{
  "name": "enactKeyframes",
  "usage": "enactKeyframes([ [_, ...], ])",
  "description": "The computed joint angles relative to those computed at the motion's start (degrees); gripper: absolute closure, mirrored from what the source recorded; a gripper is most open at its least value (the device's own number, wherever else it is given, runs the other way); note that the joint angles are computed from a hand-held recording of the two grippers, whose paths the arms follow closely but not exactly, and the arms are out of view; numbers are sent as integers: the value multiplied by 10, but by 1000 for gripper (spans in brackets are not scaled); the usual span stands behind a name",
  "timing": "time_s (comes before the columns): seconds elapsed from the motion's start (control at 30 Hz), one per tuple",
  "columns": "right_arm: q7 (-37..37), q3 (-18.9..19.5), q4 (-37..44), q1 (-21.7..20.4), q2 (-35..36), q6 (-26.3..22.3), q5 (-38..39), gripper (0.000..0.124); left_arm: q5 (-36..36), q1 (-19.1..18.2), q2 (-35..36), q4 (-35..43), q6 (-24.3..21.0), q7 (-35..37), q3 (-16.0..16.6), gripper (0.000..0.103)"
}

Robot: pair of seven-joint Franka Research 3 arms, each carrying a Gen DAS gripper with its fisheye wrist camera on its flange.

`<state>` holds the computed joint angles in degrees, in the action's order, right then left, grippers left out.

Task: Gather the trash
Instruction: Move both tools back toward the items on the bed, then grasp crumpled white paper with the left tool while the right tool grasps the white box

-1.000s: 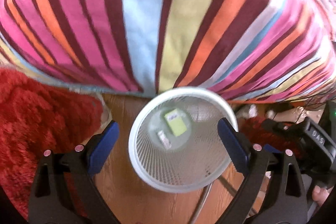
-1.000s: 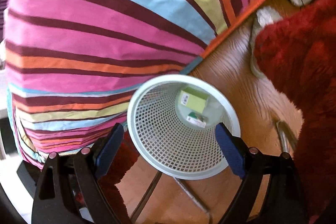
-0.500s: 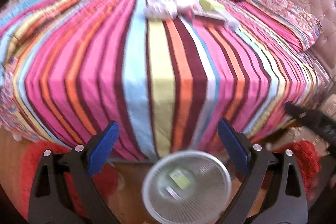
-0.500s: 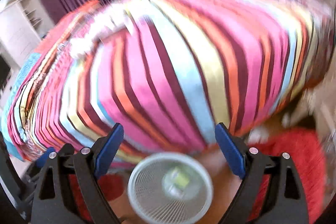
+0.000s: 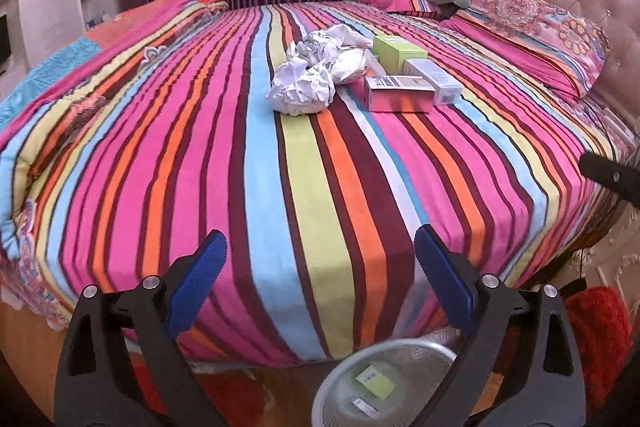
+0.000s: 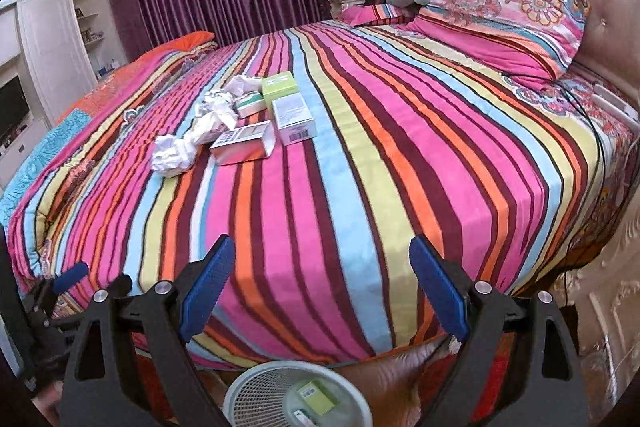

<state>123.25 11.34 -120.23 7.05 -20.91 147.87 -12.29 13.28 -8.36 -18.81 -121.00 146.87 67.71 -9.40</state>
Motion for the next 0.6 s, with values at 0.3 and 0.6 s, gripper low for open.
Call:
enactKeyframes([
  [0.3, -49, -26, 77, 20, 81, -29, 8, 39, -27, 13, 119, 129, -18, 36, 10, 11],
  [0.6, -111, -61, 177, 47, 174, -60, 40, 39, -15, 23, 231, 260, -51, 69, 5, 11],
])
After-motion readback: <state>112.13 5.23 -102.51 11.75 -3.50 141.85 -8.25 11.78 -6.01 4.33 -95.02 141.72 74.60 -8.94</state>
